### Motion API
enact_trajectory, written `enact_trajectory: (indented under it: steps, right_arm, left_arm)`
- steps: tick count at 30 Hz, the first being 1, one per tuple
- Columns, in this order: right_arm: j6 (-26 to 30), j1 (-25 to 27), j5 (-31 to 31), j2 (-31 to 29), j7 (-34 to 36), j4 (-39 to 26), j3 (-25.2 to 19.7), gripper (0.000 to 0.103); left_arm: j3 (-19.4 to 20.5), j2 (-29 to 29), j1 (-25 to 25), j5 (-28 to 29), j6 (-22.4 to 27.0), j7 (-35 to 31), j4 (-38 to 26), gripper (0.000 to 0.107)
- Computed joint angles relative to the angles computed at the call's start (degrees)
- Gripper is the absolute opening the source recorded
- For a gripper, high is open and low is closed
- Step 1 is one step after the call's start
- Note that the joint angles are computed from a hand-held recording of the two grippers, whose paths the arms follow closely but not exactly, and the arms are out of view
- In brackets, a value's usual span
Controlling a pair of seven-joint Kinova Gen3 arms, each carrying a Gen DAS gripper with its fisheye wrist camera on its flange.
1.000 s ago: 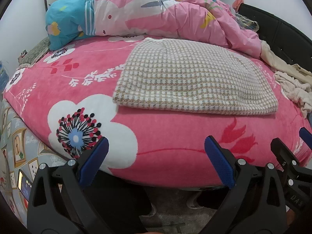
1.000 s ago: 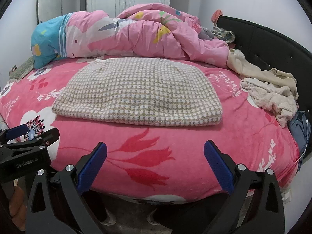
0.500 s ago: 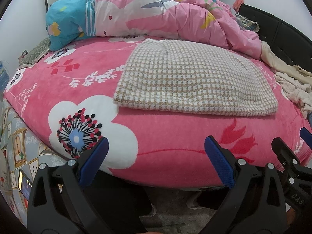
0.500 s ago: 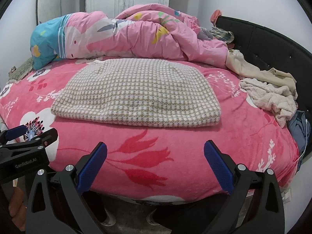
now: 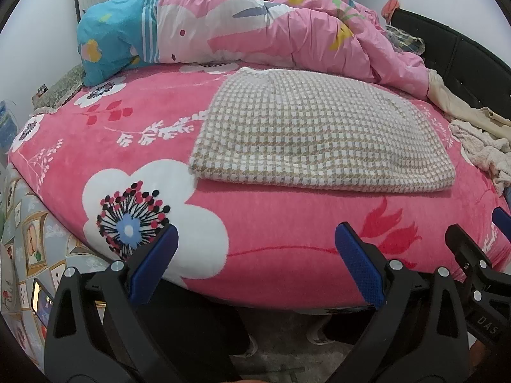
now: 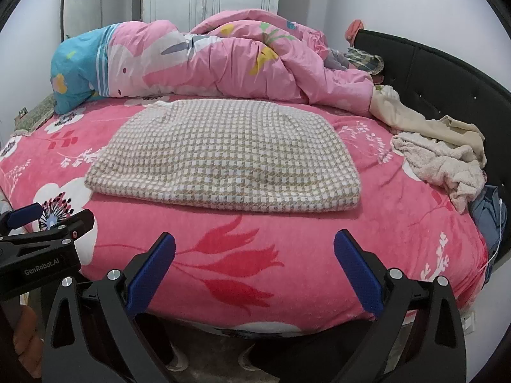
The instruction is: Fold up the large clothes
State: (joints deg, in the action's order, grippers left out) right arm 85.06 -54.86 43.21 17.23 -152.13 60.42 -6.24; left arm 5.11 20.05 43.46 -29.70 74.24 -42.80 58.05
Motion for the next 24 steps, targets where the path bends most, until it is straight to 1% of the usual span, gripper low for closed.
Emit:
enact_trajectory:
  steps: [24]
  right_arm:
    - [0.45,-0.58,0.27,0.33,-0.15,-0.33,0.14,0.097]
  left_arm:
    - [-0.01,-0.07,0.1,-0.24,0.23,-0.02,-0.19,0.095]
